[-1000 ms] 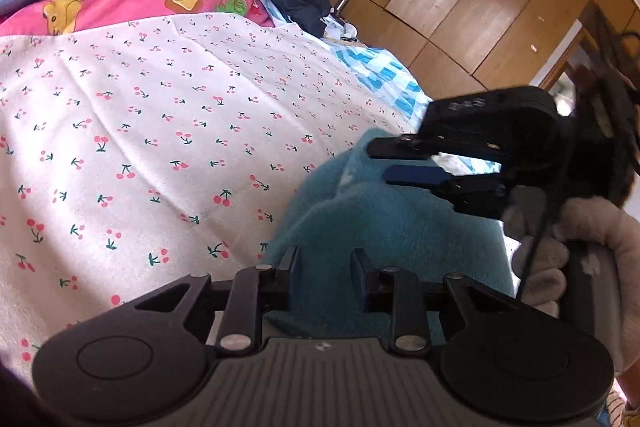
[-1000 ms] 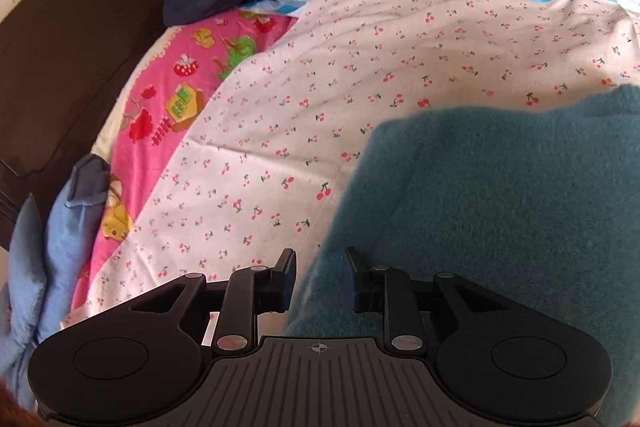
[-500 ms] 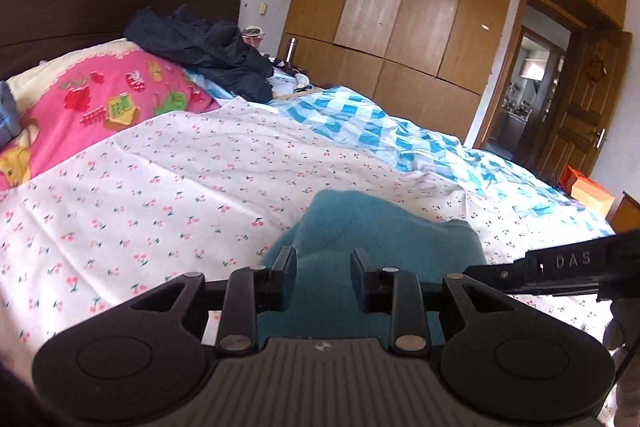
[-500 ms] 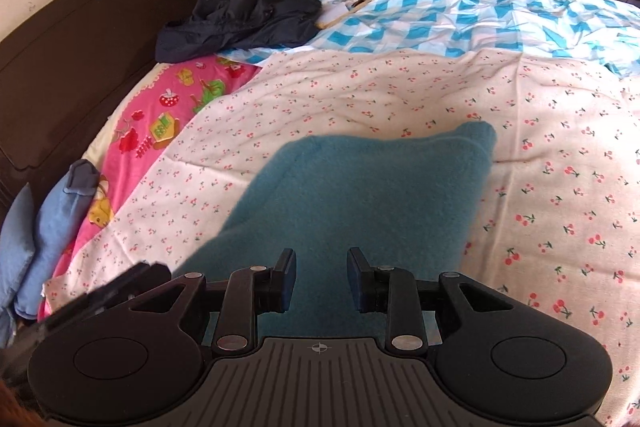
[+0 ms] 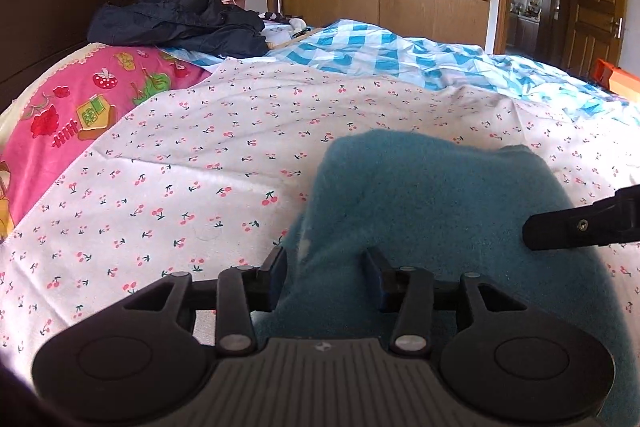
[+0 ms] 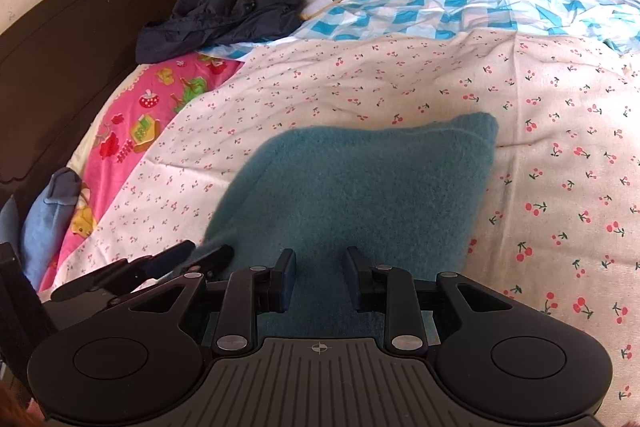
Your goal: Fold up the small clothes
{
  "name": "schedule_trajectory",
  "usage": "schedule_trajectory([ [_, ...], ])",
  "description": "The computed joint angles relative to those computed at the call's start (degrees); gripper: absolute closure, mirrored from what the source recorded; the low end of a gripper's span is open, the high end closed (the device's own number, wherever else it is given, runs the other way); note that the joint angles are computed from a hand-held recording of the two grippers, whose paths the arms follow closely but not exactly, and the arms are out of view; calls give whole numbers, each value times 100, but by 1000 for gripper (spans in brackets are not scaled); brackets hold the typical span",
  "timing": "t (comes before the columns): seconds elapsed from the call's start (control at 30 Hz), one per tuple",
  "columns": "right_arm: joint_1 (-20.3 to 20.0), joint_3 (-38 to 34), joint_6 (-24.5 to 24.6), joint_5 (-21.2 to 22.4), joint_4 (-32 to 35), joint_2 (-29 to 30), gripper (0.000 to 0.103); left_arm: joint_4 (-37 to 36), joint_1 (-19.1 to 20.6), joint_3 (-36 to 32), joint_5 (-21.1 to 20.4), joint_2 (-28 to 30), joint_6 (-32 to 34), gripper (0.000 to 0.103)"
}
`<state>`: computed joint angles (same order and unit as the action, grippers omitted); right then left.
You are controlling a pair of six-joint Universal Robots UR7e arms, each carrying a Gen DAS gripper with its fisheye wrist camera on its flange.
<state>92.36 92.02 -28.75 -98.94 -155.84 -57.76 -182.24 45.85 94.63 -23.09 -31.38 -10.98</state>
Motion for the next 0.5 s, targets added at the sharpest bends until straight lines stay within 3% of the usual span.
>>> schedule_trajectory([
  [0.1,29,113,130,45,-42,-130,74,157,-113,164,-57,-175,-326,56],
  [0.2,0,368,69,193,-60,-412,74,-75,-263,421,-88,-314,-299,56],
  [0.5,-56,1048,-114,71,-327,-962,72,-375,-507,827,-118,-468,-146,56],
])
